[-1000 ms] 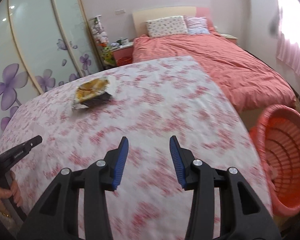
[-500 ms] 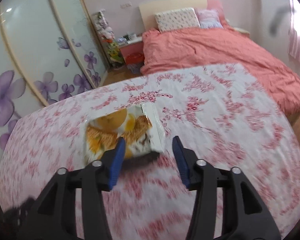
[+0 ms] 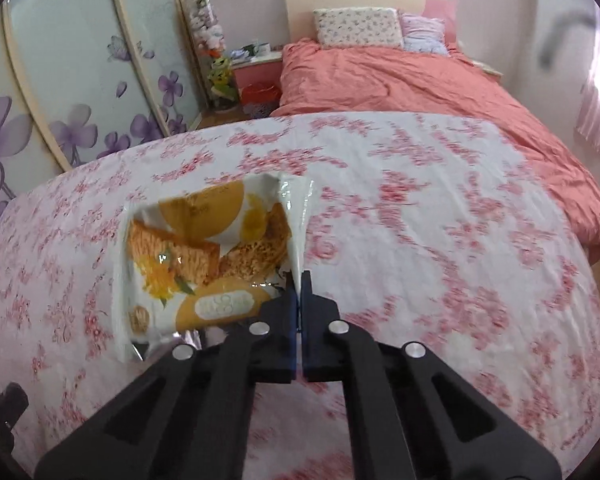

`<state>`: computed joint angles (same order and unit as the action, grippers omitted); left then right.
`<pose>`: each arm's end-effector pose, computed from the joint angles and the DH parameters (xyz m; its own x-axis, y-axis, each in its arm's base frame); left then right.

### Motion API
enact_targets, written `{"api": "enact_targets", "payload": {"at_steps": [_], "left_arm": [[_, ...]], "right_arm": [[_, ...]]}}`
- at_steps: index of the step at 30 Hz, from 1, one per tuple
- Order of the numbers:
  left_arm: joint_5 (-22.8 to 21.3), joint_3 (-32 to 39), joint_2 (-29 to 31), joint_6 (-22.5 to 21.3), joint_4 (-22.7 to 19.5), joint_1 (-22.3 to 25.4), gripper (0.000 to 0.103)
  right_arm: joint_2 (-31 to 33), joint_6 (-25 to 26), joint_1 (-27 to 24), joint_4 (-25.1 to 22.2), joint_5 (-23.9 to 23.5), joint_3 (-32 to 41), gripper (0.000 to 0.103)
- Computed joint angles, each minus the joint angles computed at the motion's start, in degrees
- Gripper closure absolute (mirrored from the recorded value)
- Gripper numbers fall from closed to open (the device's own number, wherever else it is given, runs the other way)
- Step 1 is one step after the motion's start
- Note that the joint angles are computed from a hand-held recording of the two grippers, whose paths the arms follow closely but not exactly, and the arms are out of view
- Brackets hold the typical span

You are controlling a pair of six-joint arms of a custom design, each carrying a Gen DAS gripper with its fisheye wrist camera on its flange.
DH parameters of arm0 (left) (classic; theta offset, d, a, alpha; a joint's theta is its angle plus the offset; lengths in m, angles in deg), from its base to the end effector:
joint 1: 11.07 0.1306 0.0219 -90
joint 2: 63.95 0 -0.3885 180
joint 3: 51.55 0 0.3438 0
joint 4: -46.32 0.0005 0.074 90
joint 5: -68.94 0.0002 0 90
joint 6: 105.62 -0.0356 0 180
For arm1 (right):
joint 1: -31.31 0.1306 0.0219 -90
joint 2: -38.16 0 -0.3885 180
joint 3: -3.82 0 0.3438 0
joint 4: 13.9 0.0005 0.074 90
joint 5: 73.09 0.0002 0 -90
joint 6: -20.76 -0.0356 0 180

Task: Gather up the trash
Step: 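Grasp the yellow snack bag with the right tool while the left tool grasps the clear plastic tray, then carry the snack bag and plastic tray over the orange basket and release both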

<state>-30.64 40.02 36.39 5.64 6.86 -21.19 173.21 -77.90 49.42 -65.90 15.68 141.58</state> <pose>0.4971 -0.0832 0.3789 -0.7075 -0.2369 -0.6658 -0.2065 0.9703 -0.1259 0.6763 0.2214 0.3381 -0.7611 -0.0905 -0.6423 -0.2119 0.9706 0.1143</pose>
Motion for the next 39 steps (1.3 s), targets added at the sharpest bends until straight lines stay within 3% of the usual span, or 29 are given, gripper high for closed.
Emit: {"api": "enact_targets", "payload": {"at_steps": [6,13,23,39], "left_arm": [[-0.89,0.43,-0.63,-0.31,-0.14,-2.23,0.099],[-0.92,2.38,-0.22,-0.57,-0.19,-6.32,0.099],[0.38,7.93,3.17,-1.17,-1.26,-12.95,0.099],[7.35,22.71,12.59,-3.67,-1.36,-24.18,0.099]], "right_arm": [[-10.52,-1.49,-3.42,9.77,1.53,-14.75,0.101],[-23.30,7.68,-6.49,24.03,13.76,-32.00,0.101],[-31.91,7.73,-14.76,26.57,14.63,-42.62,0.101],[-41.97,1.90,-27.90,28.63,8.94,-55.31,0.101]]}}
